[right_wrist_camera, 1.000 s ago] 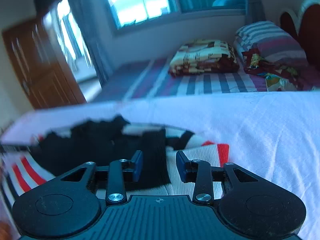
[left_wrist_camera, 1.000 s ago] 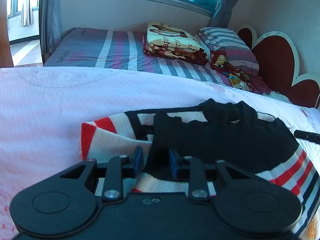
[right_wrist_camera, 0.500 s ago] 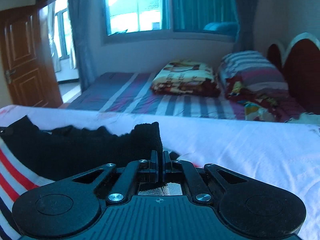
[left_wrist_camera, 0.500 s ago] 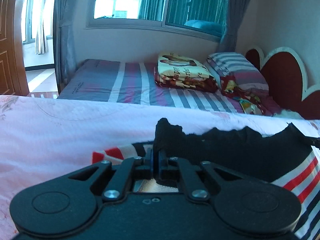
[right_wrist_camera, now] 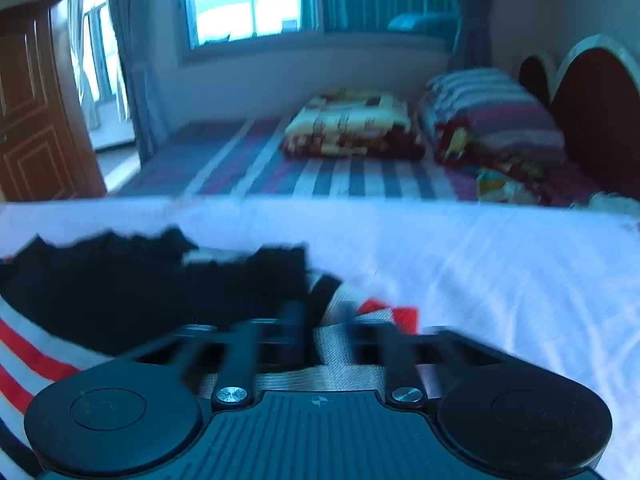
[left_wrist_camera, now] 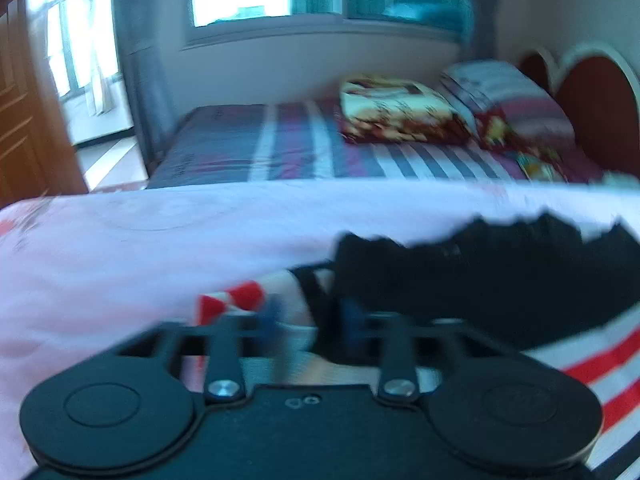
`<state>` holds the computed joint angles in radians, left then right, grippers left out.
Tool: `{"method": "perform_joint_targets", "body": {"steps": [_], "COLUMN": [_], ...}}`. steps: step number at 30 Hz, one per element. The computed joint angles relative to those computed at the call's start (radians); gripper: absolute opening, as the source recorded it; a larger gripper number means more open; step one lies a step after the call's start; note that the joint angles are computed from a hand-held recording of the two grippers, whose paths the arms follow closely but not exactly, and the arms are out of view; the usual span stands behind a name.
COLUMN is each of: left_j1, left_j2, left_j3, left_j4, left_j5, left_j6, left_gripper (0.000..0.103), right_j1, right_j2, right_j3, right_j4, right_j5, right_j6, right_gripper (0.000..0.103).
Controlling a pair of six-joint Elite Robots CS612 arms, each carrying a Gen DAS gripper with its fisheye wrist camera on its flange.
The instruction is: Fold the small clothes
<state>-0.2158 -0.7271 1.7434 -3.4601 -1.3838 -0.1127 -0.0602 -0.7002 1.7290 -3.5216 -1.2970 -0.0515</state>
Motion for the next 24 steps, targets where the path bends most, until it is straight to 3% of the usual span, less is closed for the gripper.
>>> {"method": "perform_joint_targets", "body": {"steps": [2, 4, 5, 6, 7, 12, 14, 18, 21, 23, 24], "left_j1": [-0.008, -0.028, -0.041, -0.054, -0.068, -0.103, -0.092, -0.060, -0.018, -0.026, -0.027], "left_j2": [-0.012, -0.025, -0.025, -0.023, -0.021, -0.009, -0.002, -0.008, -0.013, -0.018, -0.025], "left_j3": [0.024, 0.022, 0.019, 0.013, 0.008, 0.020, 0.033, 0.056, 0.087, 0.094, 0.094], "left_j4": [-0.086, -0.057, -0.044, -0.025, -0.006, 0.024, 0.000, -0.021, -0.061, -0.059, -0.034], "left_j5": [-0.011, -0.042, -0.059, -0.077, -0.093, -0.108, -0.103, -0.028, -0.062, -0.001, 0.008], "left_j6": [0.009, 0.026, 0.037, 0.050, 0.061, 0.095, 0.092, 0.074, 0.064, 0.058, 0.015], "left_gripper": [0.060, 0.060, 0.060, 0.060, 0.060, 0.061, 0.068, 0.069, 0.069, 0.077, 0.075], "right_j1": [0.000, 0.017, 0.031, 0.046, 0.059, 0.089, 0.086, 0.050, 0.009, 0.004, 0.010], "right_j2": [-0.015, -0.022, -0.023, -0.025, -0.026, -0.021, -0.027, -0.036, -0.046, -0.054, -0.064], "right_j3": [0.023, 0.016, 0.005, -0.009, -0.022, -0.023, -0.006, 0.030, 0.065, 0.074, 0.079], "right_j4": [-0.042, -0.013, 0.021, 0.078, 0.129, 0.169, 0.162, 0.118, 0.102, 0.106, 0.107], "right_j5": [0.046, 0.081, 0.086, 0.092, 0.099, 0.103, 0.077, -0.007, 0.022, 0.032, 0.014], "right_j6": [-0.030, -0.068, -0.082, -0.095, -0.105, -0.140, -0.182, -0.172, -0.162, -0.153, -0.138], "right_gripper": [0.048, 0.048, 0.044, 0.034, 0.032, 0.032, 0.032, 0.031, 0.031, 0.031, 0.031]}}
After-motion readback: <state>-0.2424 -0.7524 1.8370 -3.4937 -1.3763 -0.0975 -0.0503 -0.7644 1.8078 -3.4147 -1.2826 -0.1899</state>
